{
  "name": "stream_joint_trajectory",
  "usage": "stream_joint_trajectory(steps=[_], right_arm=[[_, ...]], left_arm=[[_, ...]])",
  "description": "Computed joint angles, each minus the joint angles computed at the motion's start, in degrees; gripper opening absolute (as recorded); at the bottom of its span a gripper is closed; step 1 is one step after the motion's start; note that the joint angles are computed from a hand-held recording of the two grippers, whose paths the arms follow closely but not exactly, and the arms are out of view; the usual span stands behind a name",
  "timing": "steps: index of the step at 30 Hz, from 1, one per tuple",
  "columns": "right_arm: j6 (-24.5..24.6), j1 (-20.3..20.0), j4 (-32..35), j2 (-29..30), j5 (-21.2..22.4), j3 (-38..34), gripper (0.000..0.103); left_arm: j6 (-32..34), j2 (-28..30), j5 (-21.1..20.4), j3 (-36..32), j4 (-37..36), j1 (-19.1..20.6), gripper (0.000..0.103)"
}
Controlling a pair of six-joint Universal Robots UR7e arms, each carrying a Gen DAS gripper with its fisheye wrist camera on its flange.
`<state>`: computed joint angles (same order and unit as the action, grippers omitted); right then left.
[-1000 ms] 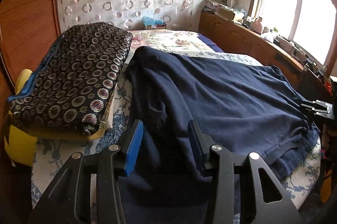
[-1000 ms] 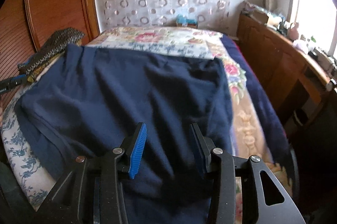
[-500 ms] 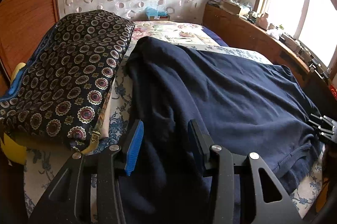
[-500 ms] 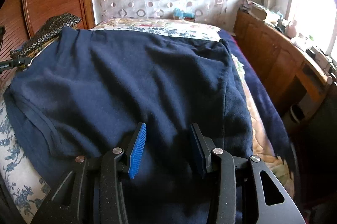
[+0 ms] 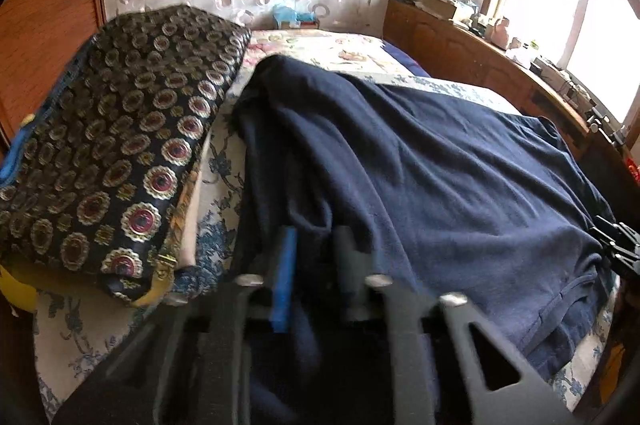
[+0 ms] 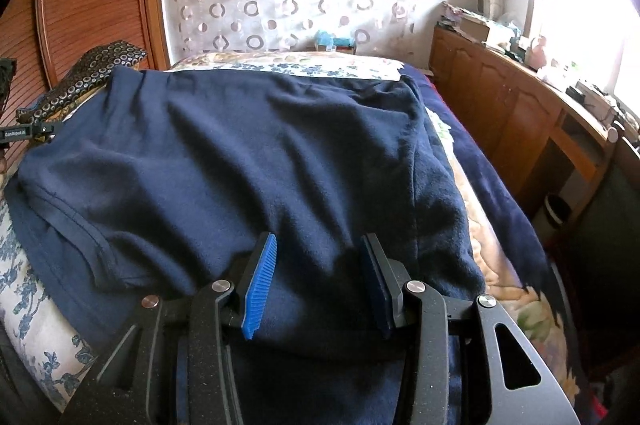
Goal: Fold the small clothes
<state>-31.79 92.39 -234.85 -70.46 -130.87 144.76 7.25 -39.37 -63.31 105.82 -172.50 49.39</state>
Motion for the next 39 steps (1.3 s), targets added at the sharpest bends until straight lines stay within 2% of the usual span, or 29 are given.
stream_joint_trajectory(steps=[2,7,12,15,17,24,25,26,27,29,35,39], right_arm=[[-0.6,-0.3,-0.2,-0.2,0.4,0.1,0.045],[-1.1,-0.6,0.1,-0.7,0.8,0.2,0.046],[-1.4,-0.7,0.8,-1.1,0.9,0.1,0.048],[-1.4,-0.7,0.8,-1.0,0.9,0.1,0.048],[-1.4,-0.6,0.8,-1.0,0.9,0.1,0.049],[-1.4,-0.7,1.1,-1.4,1.0,0.2,0.049],[-1.4,-0.8,1.2,-1.4,1.1,0.2,0.05],[-1.4,-0.7,1.2,-1.4,1.0,0.1,0.05],[-1.4,-0.7,1.1,-1.3,1.0,0.1,0.05],[-1.3,-0.6,1.4,-1.4,0.9,0.1,0.05],[0.0,-0.4,5.7,-3.6,0.1,-0.1,0.056],[-0.3,0.1,4.4,-2.8,-0.2,0.3,0.056]], left_arm=[[0.6,-0.3,-0.3,0.7,-1.5,-0.1,0.004],[2.1,-2.5,0.8,4.5,-7.7,-1.2,0.003],[-0.5,-6.7,0.6,8.8,-13.4,-0.7,0.003],[-0.9,-7.7,2.3,8.9,-12.2,-0.1,0.003],[-1.7,-8.1,1.9,8.8,-10.9,0.6,0.003],[-2.2,-9.2,3.4,11.6,-10.4,-0.2,0.004],[-2.2,-9.5,3.0,11.9,-10.1,-0.2,0.005],[-2.2,-9.8,2.7,12.2,-9.8,-0.2,0.012],[-2.2,-10.0,2.7,12.5,-9.6,-0.3,0.024],[-1.9,-10.2,2.2,13.2,-9.8,-0.4,0.039],[-2.4,-9.5,4.6,14.3,-10.4,-1.2,0.046],[-3.2,-9.2,5.2,15.0,-11.2,-1.1,0.046]])
